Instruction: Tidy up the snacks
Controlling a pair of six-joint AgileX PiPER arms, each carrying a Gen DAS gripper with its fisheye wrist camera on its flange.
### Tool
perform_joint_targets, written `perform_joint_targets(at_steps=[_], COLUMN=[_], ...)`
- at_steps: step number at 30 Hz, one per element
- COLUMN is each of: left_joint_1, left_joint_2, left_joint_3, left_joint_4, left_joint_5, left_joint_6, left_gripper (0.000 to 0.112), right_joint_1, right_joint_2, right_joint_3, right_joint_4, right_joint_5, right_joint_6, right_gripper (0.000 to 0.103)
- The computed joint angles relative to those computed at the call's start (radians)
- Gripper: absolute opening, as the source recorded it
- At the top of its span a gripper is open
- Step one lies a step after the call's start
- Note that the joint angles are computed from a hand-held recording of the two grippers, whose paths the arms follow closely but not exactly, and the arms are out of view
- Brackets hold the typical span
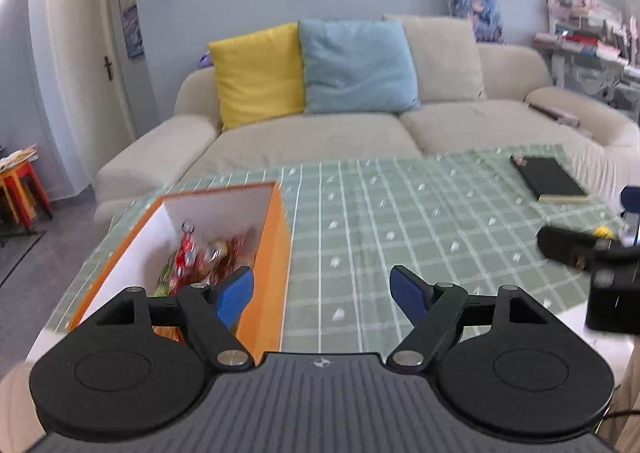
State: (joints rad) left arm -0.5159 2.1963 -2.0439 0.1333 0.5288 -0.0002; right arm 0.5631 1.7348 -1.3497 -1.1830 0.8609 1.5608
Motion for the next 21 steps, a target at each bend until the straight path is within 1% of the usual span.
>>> perform_joint_targets(at_steps=[3, 7, 10, 12, 16, 21], left_joint_1=[-0.002, -0.016, -0.014, -0.015, -0.018, -0.018], left_joint_2=[-0.005, -0.001, 0.010, 0.008, 0.003, 0.009], left_joint_3=[0.017, 0.042, 0.028, 0.031, 0.036, 0.027], left_joint_4=[0.016, 0.122, 0.113, 0.111, 0.120, 0.116], left_joint_5=[0.038, 0.055, 0.086, 0.093, 0.089, 0.092], left_joint_6=[-0.010, -0.086, -0.077, -0.074, -0.078, -0.074], left_gripper=[0.091, 0.091, 0.091, 0.091, 0.091, 0.091], right_joint_1=[-0.013, -0.027, -0.025, -0.033, -0.044, -0.043], right_joint_2=[0.009, 0.010, 0.027, 0.038, 0.037, 0.035], right_joint_3=[-0.005, 0.005, -0.004, -0.012, 0.003, 0.006], right_joint_4=[0.064, 0.129, 0.155, 0.184, 0.193, 0.192], right_joint_5=[-0.008, -0.064, -0.064, -0.075, -0.094, -0.090], right_joint_6=[-0.018, -0.030, -0.066, -0.089, -0.084, -0.077], right_gripper=[0.095, 0.095, 0.095, 0.095, 0.095, 0.095])
